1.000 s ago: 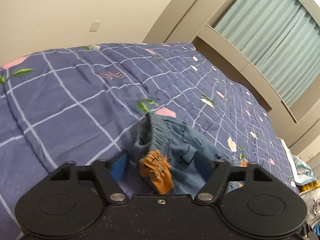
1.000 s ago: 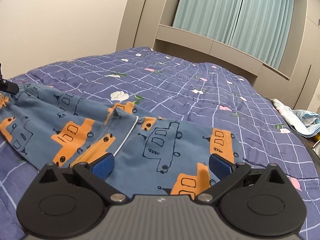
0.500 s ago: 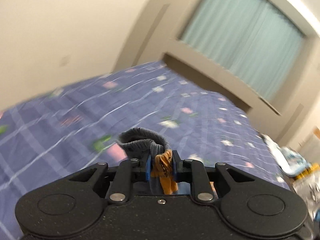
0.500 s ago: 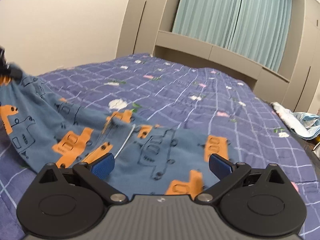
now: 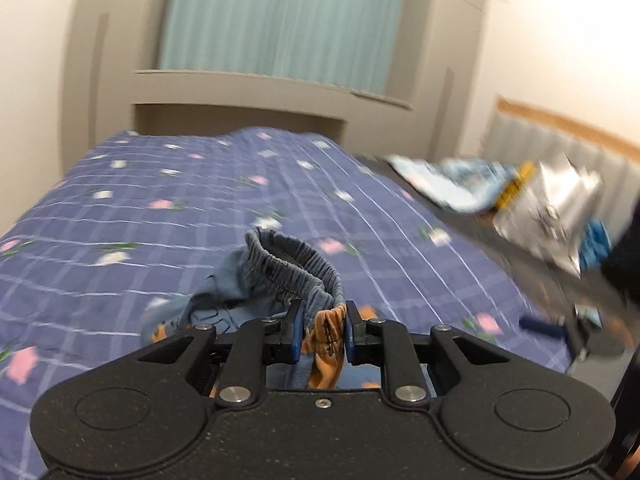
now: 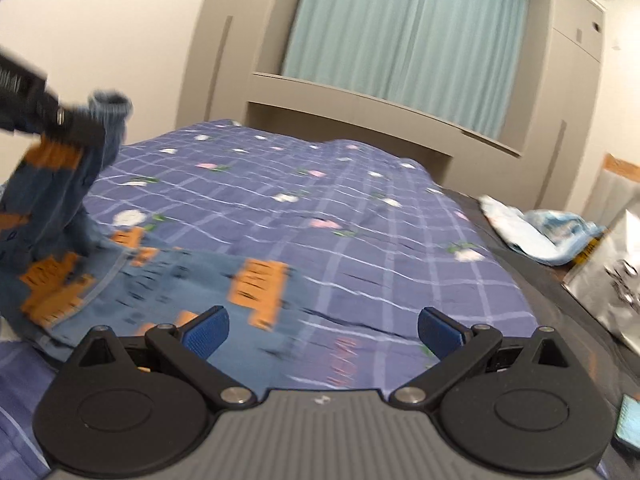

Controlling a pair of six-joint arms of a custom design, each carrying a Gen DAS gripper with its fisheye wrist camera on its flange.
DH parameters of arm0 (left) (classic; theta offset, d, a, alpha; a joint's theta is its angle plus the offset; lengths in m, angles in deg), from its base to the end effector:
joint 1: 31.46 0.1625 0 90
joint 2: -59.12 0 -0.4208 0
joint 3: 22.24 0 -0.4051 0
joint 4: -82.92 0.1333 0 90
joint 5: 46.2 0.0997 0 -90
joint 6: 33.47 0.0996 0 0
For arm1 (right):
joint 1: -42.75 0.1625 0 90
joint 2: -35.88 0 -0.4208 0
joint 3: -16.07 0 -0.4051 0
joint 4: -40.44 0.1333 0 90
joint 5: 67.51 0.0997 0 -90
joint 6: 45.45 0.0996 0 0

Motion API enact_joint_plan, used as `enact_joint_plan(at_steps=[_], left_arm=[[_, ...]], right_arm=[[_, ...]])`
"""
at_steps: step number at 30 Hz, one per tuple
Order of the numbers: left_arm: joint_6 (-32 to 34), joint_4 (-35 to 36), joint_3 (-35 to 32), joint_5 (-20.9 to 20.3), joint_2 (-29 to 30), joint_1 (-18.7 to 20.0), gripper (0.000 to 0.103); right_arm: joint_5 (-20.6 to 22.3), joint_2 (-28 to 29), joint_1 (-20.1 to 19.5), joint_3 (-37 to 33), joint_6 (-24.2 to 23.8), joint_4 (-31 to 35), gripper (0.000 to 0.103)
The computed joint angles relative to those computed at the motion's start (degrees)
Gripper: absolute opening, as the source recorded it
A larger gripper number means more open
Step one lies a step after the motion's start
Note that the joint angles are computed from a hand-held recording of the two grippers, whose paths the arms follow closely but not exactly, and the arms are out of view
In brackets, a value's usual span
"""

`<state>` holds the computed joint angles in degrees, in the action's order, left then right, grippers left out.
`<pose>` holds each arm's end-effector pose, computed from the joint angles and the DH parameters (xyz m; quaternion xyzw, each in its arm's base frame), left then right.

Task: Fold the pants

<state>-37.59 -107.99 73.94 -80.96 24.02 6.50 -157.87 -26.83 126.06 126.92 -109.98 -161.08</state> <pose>-0.3826 -0.5714 0.0701 0.1940 0.8254 -0.4715 0.2425 0.0622 -0.6084 0.2793 0.4100 -0.7456 0.4255 0.3080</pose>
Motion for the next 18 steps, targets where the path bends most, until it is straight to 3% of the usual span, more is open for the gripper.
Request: enact_joint_plan(at_steps=[6,8,10,13,18], left_arm=[[0.5,7.7,-4.8,-4.9,5.4,1.8,0.024],[0.2,8.8,-4.8,-6.0,6.0,2.5,0.034],[-0.8,9.6,-4.5,-6.7,6.3,2.6,0.05],[1.9,7.4,-3.8,-5.6,6.9,1.9,0.073],[2.3,9.3,-0.3,0.3,5.2,-0.2,0.078]], right_arm=[[0.8,-1.9,-3.0,-1.5,1.3,2.5,0.103],[1.0,-2.0,-3.8,-2.2,1.5,3.6,0.103],[1.4,-2.1,-4.5,-2.9,1.4,5.5,0.103],[1.9,-2.2,-4.9,-3.7,1.0,8.0,0.103],[5.4,-3.0,-4.7,-5.7,0.5,15.7,0.103]])
